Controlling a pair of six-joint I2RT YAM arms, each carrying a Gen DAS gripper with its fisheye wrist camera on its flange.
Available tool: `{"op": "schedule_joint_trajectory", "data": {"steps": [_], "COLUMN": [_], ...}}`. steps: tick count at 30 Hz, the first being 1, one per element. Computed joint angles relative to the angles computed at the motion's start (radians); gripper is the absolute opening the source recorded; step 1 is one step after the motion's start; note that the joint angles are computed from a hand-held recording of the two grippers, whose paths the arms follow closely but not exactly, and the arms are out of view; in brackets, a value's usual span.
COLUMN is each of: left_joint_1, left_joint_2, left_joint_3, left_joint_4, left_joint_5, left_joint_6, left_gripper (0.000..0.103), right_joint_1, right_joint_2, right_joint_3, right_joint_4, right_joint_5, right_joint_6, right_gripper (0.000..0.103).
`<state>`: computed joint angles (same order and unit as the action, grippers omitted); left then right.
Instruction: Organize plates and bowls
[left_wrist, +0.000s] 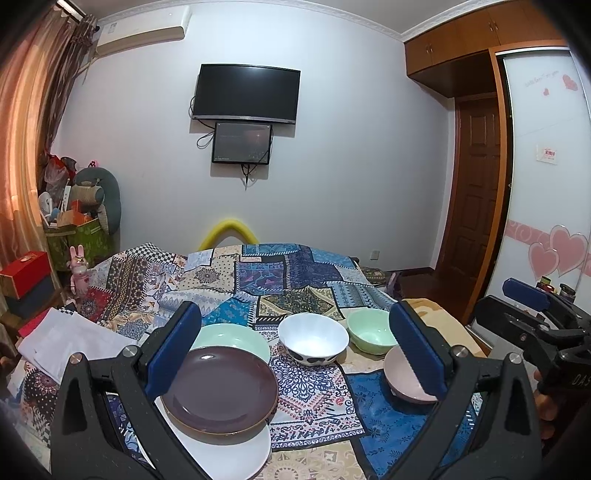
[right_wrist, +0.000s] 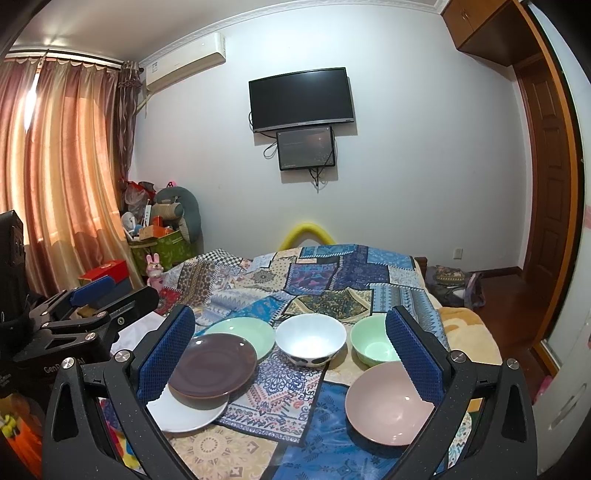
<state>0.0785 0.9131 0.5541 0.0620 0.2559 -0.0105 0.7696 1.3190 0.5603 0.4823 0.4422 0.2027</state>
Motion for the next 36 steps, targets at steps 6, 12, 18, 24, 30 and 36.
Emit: {"op": "schedule_joint_trajectory", "data": {"steps": [6, 12, 18, 24, 30, 36], "left_joint_1": [-0.002, -0.003, 0.003, 0.003, 0.003, 0.004], "left_joint_2": [-0.004, -0.002, -0.003, -0.002, -0.006, -0.022], "left_joint_3": [-0.004, -0.012, -0.007, -0.005, -0.005, -0.016], "left_joint_4": [0.002, 0.011, 0.005, 0.006, 0.007, 0.008], "left_joint_5": [-0.002, -0.003, 0.006, 0.003, 0.003, 0.005], "left_joint_6": [0.009, 0.003, 0.003, 0.005, 0.003, 0.002], "left_gripper": [0.103, 0.103, 0.103, 0.103, 0.103, 0.103], "right_joint_1": [0.010, 0.012, 0.013, 0.011, 0.014, 0.012], "right_joint_2": [-0.009, -0.011, -0.014, -0.013, -0.013, 0.000], "right_joint_3": [-0.003, 0.000, -0.001, -0.002, -0.003, 0.010], "right_joint_4": [-0.008, -0.013, -0.017, -0.014, -0.013, -0.022], "right_joint_5": [0.006, 0.007, 0.008, 0.006, 0.009, -0.002], "right_joint_6": [0.002, 0.004, 0.006, 0.005, 0.007, 0.016], "right_gripper": [0.103, 0.103, 0.103, 0.103, 0.103, 0.103]}}
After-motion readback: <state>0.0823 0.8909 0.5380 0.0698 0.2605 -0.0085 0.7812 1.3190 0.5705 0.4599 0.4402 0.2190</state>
